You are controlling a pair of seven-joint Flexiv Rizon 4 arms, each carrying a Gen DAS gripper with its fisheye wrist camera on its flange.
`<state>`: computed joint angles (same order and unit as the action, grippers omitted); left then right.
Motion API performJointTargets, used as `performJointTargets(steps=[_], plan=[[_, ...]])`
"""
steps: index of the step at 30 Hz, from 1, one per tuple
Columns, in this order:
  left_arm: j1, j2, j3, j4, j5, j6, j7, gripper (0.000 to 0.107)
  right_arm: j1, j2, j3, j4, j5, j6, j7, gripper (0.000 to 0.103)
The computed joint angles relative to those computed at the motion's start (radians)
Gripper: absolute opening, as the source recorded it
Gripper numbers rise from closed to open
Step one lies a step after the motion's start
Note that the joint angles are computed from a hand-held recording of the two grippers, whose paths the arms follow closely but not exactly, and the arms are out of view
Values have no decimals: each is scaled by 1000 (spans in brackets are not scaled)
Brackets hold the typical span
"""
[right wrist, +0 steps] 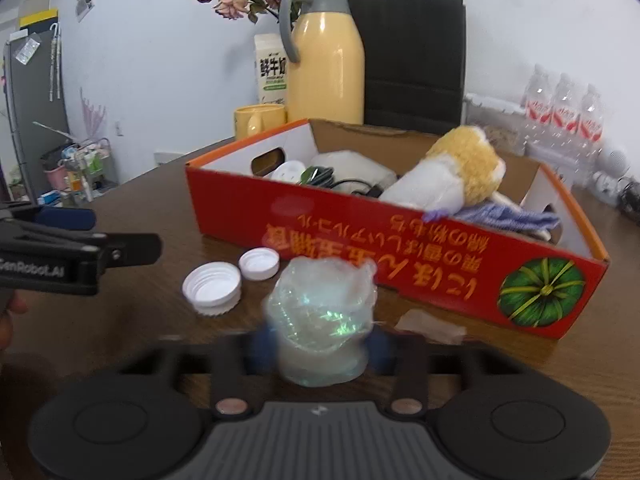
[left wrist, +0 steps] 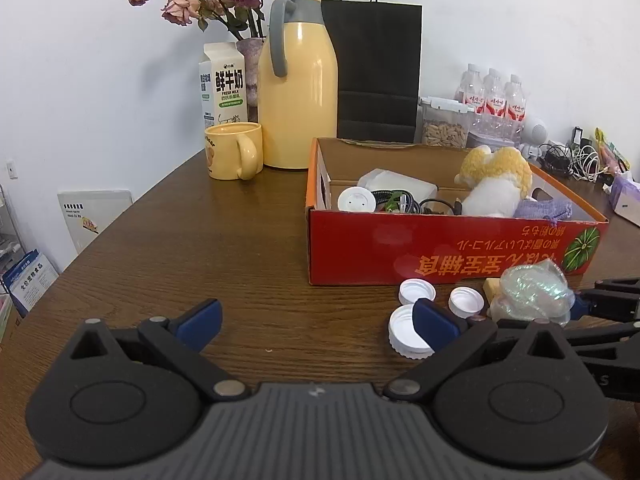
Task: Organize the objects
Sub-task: 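Grasp the clear plastic-wrapped cup with the right tool while the left tool grasps a large white cap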
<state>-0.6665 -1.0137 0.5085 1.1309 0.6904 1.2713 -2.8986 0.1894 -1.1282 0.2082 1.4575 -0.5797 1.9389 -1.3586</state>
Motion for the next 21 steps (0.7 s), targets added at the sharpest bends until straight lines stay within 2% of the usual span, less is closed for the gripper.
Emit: performJointTargets(steps=[4,11,21], plan=[[5,-2,-15,-9,-6,-13,20,103,13,1,-25,19,25,75,-7,36],[16,-8,-46,-25,-22,-25,66,103,96,21,-151,65,162,194,-32,36],[52,-48,-120,-92,-94,-57,197,103,106,28,-200,92,276,243,-52,36]])
